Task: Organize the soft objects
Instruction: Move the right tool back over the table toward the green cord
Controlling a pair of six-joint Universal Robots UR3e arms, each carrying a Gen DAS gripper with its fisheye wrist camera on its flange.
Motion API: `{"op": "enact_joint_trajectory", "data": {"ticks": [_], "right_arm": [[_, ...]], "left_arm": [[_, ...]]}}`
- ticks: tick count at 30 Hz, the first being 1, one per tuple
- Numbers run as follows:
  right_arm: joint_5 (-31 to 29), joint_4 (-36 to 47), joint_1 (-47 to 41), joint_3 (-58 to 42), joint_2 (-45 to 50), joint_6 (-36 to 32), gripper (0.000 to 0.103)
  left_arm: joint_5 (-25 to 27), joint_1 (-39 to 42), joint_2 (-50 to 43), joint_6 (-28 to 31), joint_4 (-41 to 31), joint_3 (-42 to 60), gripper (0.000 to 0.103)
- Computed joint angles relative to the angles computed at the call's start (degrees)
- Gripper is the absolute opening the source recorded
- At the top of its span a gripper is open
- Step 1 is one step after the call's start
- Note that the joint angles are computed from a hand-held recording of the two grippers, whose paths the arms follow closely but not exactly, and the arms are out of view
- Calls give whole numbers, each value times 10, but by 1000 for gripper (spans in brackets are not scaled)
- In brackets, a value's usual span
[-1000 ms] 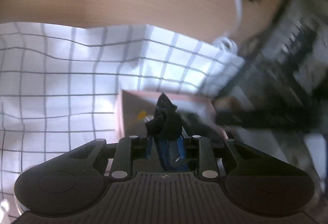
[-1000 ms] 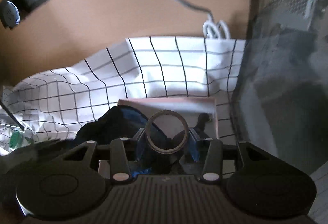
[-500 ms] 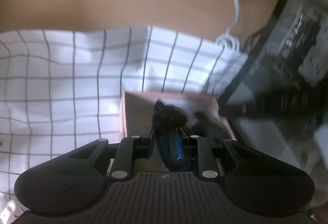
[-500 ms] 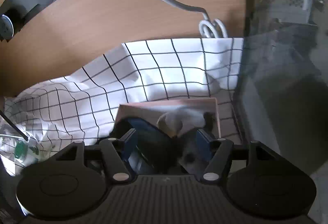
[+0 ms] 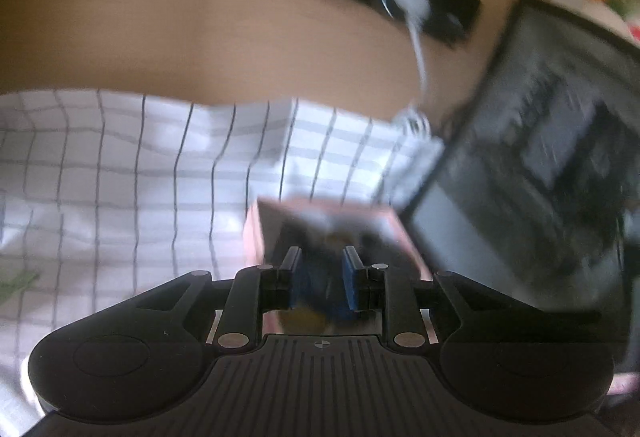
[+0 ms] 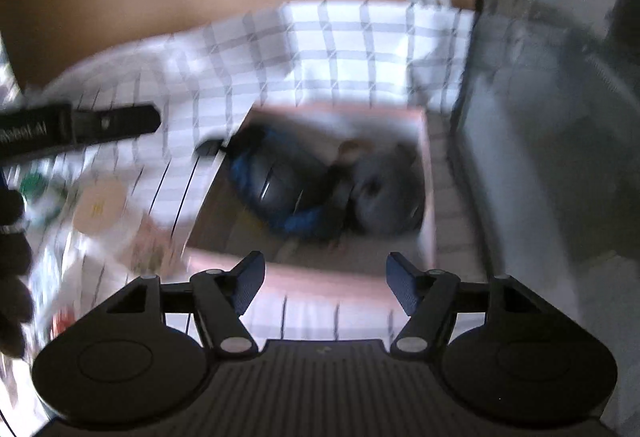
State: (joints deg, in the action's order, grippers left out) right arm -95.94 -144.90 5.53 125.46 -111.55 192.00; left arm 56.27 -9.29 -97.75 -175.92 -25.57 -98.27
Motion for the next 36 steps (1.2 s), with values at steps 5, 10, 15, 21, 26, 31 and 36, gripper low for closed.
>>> {"op": "enact_joint_trajectory", "data": {"ticks": [5, 10, 15, 21, 26, 31, 36], "right_arm": [[4, -57, 79, 43, 40, 4, 68], [31, -121, 149, 31, 120, 19, 68], [29, -136, 222, -57, 236, 28, 68], [19, -121, 284, -151, 331, 24, 69], [4, -115, 310, -180, 361, 16, 71], [-18, -118, 323, -161, 355, 14, 71], [-21, -128, 314, -120, 330, 27, 71]], "left_arm": [[-73, 114, 180, 143, -69, -201, 24], [-115, 311, 382, 299, -253, -330, 24], [-78, 483, 482, 334, -331, -387, 24], [12, 524, 446, 319, -230, -429, 24], [-24, 544, 424, 346, -271, -422, 24], [-11, 482, 373, 318, -222, -411, 23], [22, 414, 336, 289, -157, -417, 24]]}}
